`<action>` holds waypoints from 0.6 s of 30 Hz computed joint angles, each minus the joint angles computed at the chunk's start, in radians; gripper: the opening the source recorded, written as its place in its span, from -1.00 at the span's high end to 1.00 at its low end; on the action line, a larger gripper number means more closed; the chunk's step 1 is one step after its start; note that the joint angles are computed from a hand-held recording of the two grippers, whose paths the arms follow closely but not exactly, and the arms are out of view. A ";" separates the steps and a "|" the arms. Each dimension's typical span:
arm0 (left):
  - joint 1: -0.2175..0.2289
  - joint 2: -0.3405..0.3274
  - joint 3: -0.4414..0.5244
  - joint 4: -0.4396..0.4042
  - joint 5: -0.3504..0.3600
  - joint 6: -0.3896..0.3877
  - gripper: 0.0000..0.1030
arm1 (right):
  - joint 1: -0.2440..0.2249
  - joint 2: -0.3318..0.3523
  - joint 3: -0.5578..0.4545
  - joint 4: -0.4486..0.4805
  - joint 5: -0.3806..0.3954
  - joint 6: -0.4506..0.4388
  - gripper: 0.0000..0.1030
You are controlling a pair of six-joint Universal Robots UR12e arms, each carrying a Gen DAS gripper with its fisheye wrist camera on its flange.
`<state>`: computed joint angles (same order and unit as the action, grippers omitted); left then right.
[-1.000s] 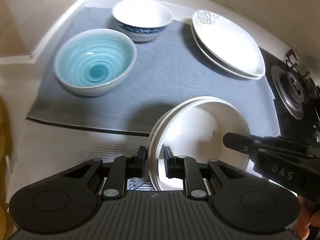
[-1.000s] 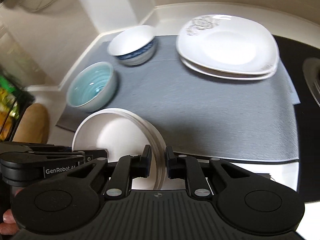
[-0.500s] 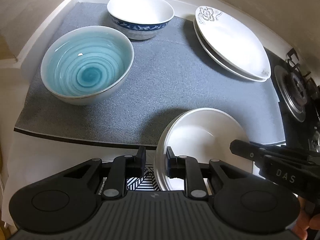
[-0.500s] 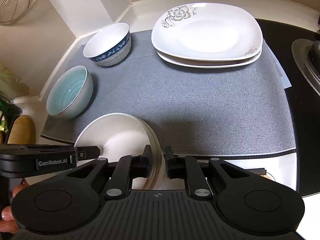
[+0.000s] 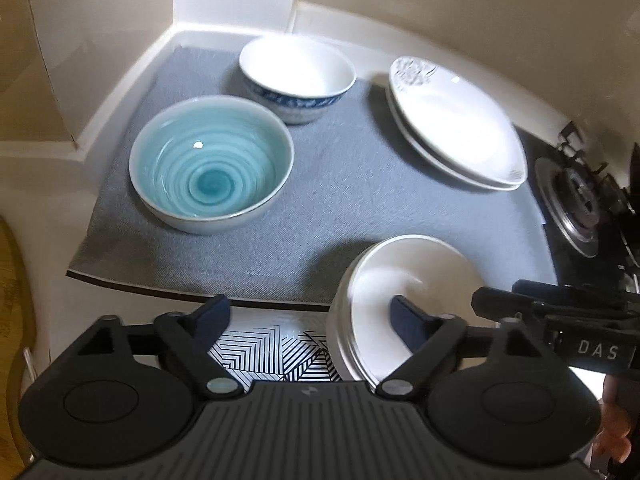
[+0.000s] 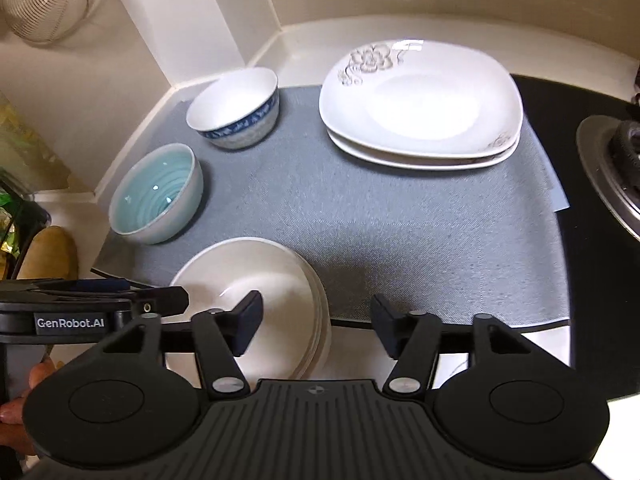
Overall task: Organize plates and bowls
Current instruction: 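Set the cream bowls down on the mat edge and open the left tool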
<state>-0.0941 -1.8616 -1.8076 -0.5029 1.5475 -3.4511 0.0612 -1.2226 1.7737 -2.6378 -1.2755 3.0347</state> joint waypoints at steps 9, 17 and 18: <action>-0.016 0.025 -0.028 0.054 0.055 0.015 -0.99 | 0.006 -0.023 0.013 -0.025 0.015 -0.016 -0.36; -0.015 0.034 -0.020 0.010 0.107 -0.052 -0.99 | 0.011 -0.034 0.022 -0.032 0.009 -0.019 -0.37; -0.014 0.034 -0.019 0.008 0.107 -0.054 -0.99 | 0.011 -0.034 0.022 -0.034 0.008 -0.018 -0.37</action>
